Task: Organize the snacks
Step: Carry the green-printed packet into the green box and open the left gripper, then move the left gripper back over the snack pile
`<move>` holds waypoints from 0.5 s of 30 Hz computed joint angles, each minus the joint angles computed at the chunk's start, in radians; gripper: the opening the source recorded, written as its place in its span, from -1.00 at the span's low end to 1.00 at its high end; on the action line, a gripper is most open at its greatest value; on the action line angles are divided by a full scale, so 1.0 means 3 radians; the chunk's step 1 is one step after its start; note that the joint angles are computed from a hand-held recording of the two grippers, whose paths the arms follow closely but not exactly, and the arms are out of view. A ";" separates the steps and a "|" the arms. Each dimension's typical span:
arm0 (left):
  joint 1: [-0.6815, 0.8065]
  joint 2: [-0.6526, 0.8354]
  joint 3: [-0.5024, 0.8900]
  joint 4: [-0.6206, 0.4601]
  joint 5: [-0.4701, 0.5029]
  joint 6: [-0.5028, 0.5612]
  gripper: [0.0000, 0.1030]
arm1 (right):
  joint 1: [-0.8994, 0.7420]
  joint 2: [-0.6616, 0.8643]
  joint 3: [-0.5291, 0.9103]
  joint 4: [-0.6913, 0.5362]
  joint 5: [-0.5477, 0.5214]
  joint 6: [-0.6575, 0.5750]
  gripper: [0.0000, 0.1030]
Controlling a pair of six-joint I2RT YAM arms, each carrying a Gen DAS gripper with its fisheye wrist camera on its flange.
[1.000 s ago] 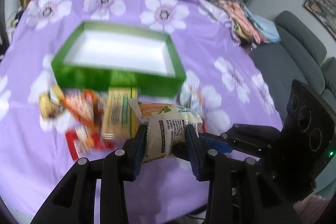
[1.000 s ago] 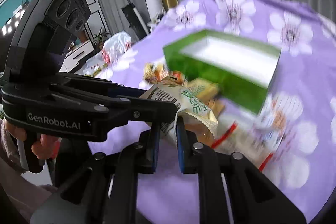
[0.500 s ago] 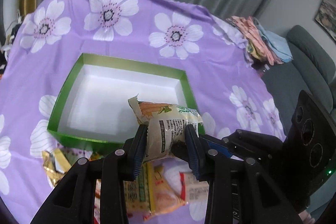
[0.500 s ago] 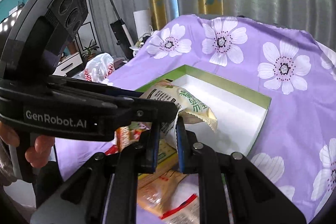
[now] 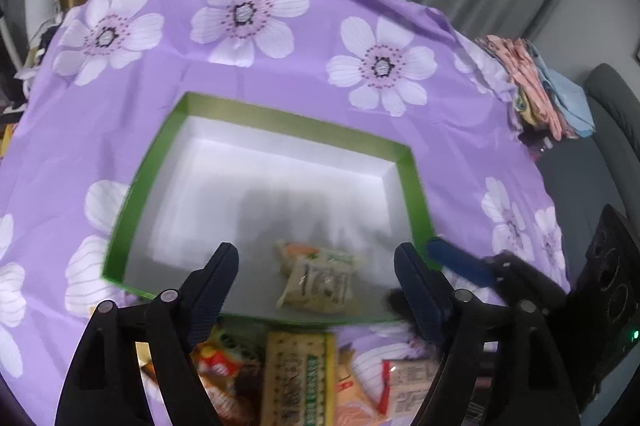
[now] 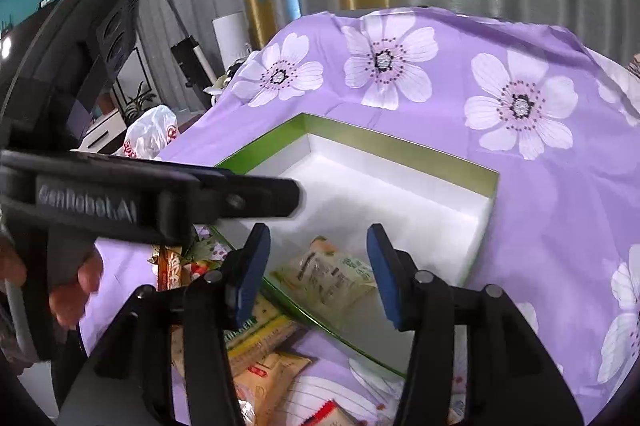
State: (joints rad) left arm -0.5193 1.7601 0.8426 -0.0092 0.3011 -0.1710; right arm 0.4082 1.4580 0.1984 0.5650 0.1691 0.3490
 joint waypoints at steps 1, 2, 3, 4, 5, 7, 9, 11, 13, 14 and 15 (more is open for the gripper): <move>0.0039 -0.0046 -0.0046 -0.0005 0.0011 0.0005 0.56 | -0.0010 -0.0101 -0.0051 -0.0067 0.0019 0.0032 0.02; 0.0074 -0.0101 -0.0108 0.0001 0.0014 0.0016 0.56 | -0.0029 -0.0179 -0.0094 -0.0106 0.0011 0.0057 0.04; 0.0102 -0.0143 -0.0149 -0.0001 0.0001 0.0019 0.57 | -0.0046 -0.0291 -0.0163 -0.0142 -0.0003 0.0096 0.08; 0.0136 -0.0204 -0.0215 0.0000 -0.0008 0.0027 0.57 | -0.0049 -0.0413 -0.0220 -0.0205 -0.0006 0.0140 0.09; 0.0164 -0.0255 -0.0267 -0.0005 -0.0001 0.0043 0.57 | -0.0047 -0.0548 -0.0275 -0.0290 0.0001 0.0183 0.11; 0.0200 -0.0345 -0.0363 0.0000 -0.0003 0.0049 0.58 | 0.0020 -0.0834 -0.0377 -0.0477 0.0090 0.0275 0.15; 0.0246 -0.0459 -0.0482 -0.0018 0.0024 0.0075 0.59 | 0.0119 -0.1063 -0.0441 -0.0660 0.0177 0.0378 0.21; 0.0291 -0.0553 -0.0586 -0.0012 0.0083 0.0078 0.60 | 0.0249 -0.1278 -0.0500 -0.0843 0.0288 0.0493 0.24; 0.0318 -0.0635 -0.0676 -0.0016 0.0106 0.0076 0.67 | 0.0376 -0.1466 -0.0551 -0.1011 0.0380 0.0583 0.26; 0.0352 -0.0686 -0.0741 -0.0004 0.0142 0.0074 0.69 | 0.0453 -0.1528 -0.0563 -0.1093 0.0449 0.0640 0.27; 0.0368 -0.0731 -0.0793 0.0008 0.0161 0.0064 0.71 | 0.0539 -0.1581 -0.0573 -0.1174 0.0516 0.0699 0.27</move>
